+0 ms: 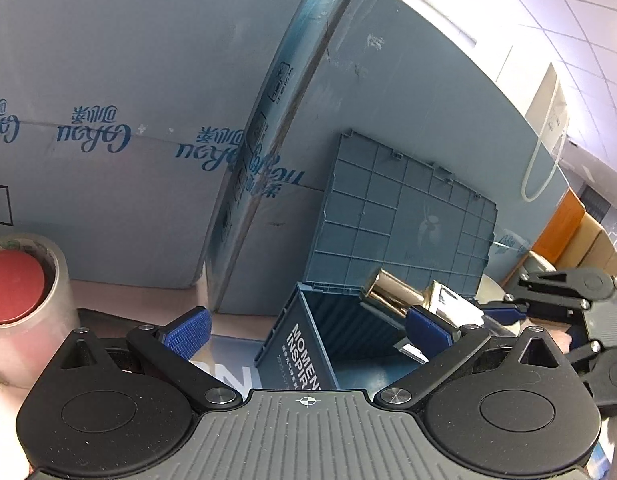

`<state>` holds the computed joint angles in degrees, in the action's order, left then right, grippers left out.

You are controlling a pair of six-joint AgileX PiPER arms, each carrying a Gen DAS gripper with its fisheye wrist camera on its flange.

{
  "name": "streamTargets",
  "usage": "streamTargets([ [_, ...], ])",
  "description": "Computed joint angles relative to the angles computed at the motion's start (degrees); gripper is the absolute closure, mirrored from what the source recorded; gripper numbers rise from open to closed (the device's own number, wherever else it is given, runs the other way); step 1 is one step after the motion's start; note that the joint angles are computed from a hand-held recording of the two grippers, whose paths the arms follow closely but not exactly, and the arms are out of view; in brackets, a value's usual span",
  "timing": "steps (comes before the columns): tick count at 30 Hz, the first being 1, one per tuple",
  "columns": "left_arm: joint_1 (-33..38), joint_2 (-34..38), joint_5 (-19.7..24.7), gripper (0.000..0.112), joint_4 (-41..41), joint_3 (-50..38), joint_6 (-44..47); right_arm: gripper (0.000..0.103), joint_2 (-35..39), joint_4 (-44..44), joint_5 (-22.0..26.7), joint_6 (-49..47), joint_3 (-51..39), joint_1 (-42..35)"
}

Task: Organize rigid objects
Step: 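Carry the perfume bottle with the right tool into the blue box and release, then reach the left tool to the white hand-cream tube and grasp it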

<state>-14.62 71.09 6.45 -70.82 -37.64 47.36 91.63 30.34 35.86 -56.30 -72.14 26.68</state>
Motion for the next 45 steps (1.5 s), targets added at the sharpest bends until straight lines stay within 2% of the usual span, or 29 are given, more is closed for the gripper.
streamTargets([
  [2, -0.4, -0.2, -0.3, 0.009, 1.6, 0.1, -1.6, 0.069, 2.6, -1.5, 5.8, 1.4, -5.3, -0.6],
  [6, -0.1, 0.1, 0.1, 0.009, 1.0, -0.3, -1.0, 0.069, 7.5, -4.9, 13.6, 6.1, -13.5, 0.0],
  [10, 0.9, 1.1, 1.4, 0.009, -8.3, -0.3, 8.3, 0.069, 12.4, -10.2, 19.4, 11.0, -20.6, 2.1],
  [12, 1.2, 1.4, 1.9, 0.009, -10.0, -0.3, 10.1, 0.069, 14.8, -12.7, 22.0, 13.5, -23.6, 3.2],
  [15, 2.2, 1.8, 3.5, 0.009, -14.1, -0.3, 14.1, 0.069, 17.6, -16.4, 24.0, 17.4, -25.8, 4.7],
  [19, 3.1, 2.5, 5.4, 0.009, -16.4, -0.3, 16.1, 0.068, 17.8, -14.8, 24.5, 17.9, -25.7, 3.7],
  [23, 3.4, 3.3, 6.8, 0.009, -13.5, -0.8, 13.7, 0.068, 18.8, -11.9, 26.9, 18.2, -27.2, 1.6],
  [28, 3.9, 3.8, 9.0, 0.009, -18.0, -0.5, 17.1, 0.065, 21.0, -9.0, 29.6, 22.3, -28.9, -1.0],
  [33, 3.5, 3.5, 9.5, 0.009, -17.7, -0.5, 17.2, 0.064, 20.3, -6.3, 27.8, 22.9, -26.2, -2.3],
  [36, 3.5, 3.3, 9.8, 0.009, -18.5, -0.5, 17.7, 0.062, 18.1, -6.3, 24.7, 22.4, -22.8, -2.3],
  [41, 3.5, 3.7, 10.4, 0.009, -16.5, -1.0, 16.0, 0.042, 12.6, -6.7, 17.4, 20.8, -16.3, -1.0],
  [43, 3.8, 3.7, 11.0, 0.009, -17.3, -0.9, 16.9, 0.032, 8.8, -6.3, 14.3, 19.7, -12.9, -1.1],
  [45, 4.1, 3.5, 11.5, 0.009, -18.5, -0.7, 18.1, 0.028, 3.8, -4.8, 9.4, 18.2, -7.6, -1.1],
])
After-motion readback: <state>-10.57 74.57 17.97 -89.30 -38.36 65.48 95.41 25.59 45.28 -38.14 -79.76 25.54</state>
